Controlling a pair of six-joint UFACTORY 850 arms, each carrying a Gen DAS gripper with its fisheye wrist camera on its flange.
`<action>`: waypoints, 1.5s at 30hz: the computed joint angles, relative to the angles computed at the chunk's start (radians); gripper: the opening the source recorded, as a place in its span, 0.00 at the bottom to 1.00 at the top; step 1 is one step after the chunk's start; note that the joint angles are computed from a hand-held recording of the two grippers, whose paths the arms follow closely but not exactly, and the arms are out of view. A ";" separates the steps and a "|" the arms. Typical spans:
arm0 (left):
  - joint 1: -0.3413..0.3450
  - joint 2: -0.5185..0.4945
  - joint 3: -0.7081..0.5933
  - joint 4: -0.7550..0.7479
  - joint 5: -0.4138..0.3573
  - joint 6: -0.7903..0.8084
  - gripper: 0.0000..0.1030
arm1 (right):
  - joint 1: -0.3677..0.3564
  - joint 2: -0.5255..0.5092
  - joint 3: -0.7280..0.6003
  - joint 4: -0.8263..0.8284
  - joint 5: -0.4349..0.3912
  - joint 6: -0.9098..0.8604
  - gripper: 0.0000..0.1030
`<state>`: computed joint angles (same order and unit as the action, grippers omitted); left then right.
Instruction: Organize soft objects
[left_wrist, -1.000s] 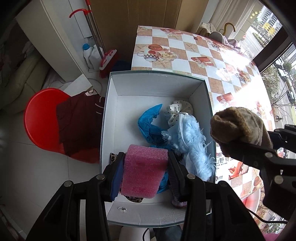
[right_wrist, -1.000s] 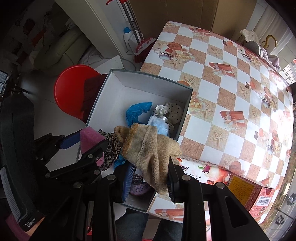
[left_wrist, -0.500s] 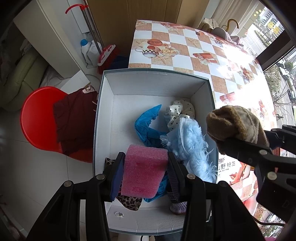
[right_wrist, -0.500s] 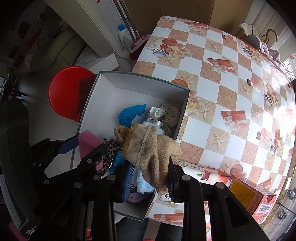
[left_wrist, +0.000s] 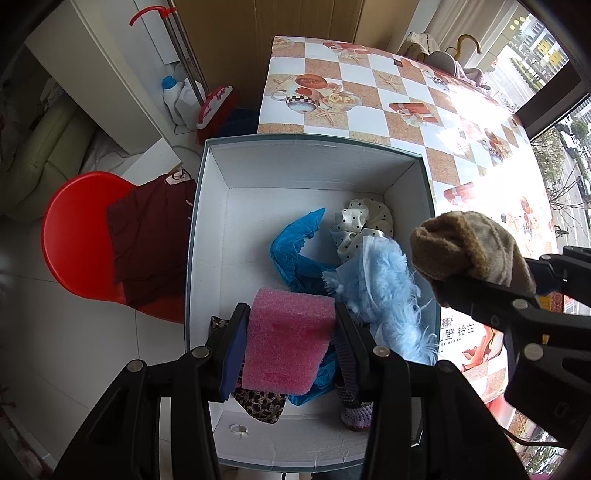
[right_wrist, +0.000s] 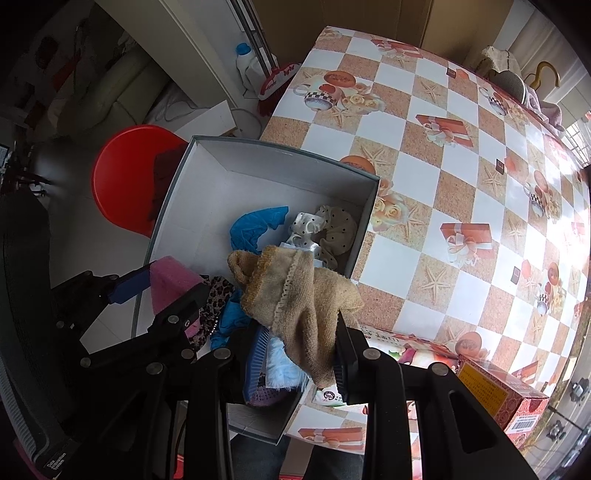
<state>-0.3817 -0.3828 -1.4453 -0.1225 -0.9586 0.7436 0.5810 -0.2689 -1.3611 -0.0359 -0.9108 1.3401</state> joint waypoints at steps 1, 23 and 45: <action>0.000 0.000 0.000 0.000 0.000 -0.001 0.47 | 0.000 -0.002 -0.002 0.000 -0.002 -0.004 0.32; -0.002 0.000 0.010 0.014 0.005 -0.008 0.47 | -0.007 -0.008 0.000 0.008 -0.010 -0.027 0.32; -0.020 0.055 0.068 0.150 0.200 -0.127 0.76 | -0.009 -0.005 0.001 0.006 -0.012 -0.048 0.66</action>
